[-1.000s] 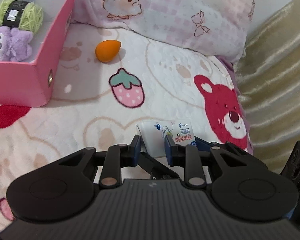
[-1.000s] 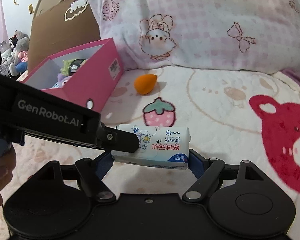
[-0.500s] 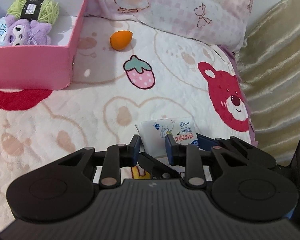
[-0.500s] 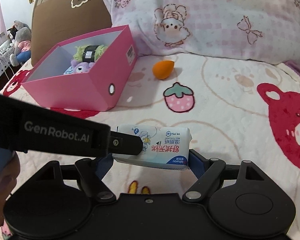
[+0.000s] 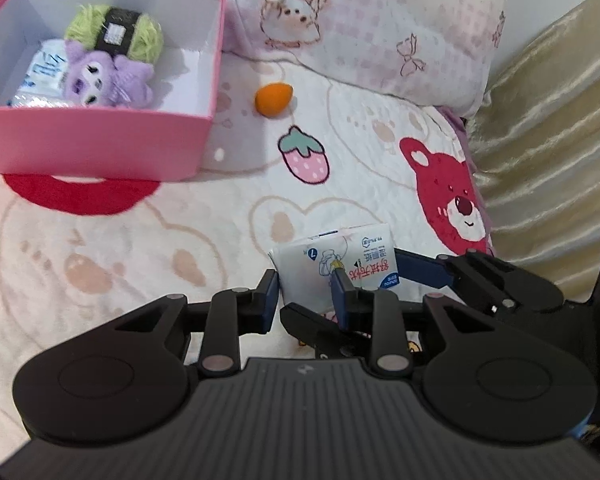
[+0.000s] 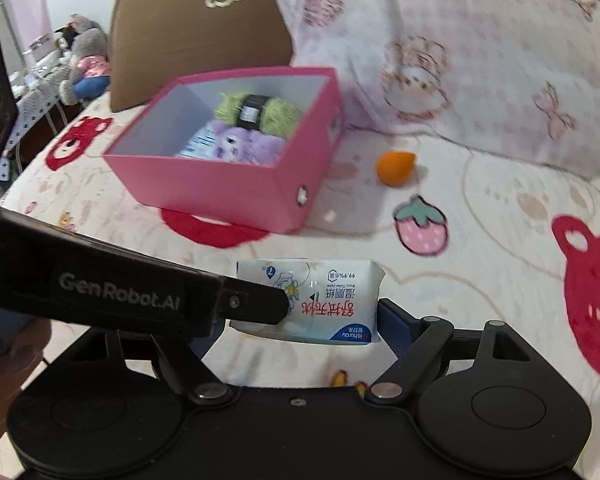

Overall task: Organize objects
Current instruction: 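Lift the tissue pack with the left tool and carry it over the pink box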

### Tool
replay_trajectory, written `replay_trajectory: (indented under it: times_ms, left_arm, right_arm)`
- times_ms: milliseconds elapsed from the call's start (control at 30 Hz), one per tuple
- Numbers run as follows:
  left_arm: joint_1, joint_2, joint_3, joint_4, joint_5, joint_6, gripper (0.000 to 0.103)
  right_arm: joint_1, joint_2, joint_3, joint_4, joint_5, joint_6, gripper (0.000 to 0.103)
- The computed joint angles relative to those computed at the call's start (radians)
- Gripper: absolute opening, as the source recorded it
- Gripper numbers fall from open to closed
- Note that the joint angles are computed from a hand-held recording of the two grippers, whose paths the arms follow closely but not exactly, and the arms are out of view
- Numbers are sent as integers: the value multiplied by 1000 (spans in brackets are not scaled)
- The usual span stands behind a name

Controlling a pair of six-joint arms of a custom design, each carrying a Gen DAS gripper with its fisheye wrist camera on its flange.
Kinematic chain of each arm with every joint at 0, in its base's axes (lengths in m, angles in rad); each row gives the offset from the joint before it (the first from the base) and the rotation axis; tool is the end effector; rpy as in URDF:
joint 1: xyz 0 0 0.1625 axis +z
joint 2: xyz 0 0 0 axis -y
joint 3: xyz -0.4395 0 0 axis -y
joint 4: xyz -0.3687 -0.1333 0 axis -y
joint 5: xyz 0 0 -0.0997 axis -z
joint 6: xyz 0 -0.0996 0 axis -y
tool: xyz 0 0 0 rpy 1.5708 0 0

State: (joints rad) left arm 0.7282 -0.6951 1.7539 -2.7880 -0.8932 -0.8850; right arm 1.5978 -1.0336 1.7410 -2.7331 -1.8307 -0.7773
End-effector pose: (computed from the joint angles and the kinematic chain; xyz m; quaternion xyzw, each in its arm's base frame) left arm -0.3391 -0.5646 0.0617 -0.0462 0.9394 -0.3004 0.1585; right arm 0.1249 -0.6338 0.2578 0.3512 -0.9004 0.1618 0.1994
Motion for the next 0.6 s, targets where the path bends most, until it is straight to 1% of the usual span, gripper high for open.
replay_trajectory:
  times_ms: [133,267,600]
  left_arm:
    - [-6,-46,21,23,4,-8,26]
    - [-21,-72,37,44,41,-6,27]
    - [-39,-113,96,-53,131,-11,27]
  right_arm:
    - [29,-1,5,-18,1,-21,86]
    - [50,3,4,-29,8,-35,86]
    - [91,29,-27,-41,28,-72,85]
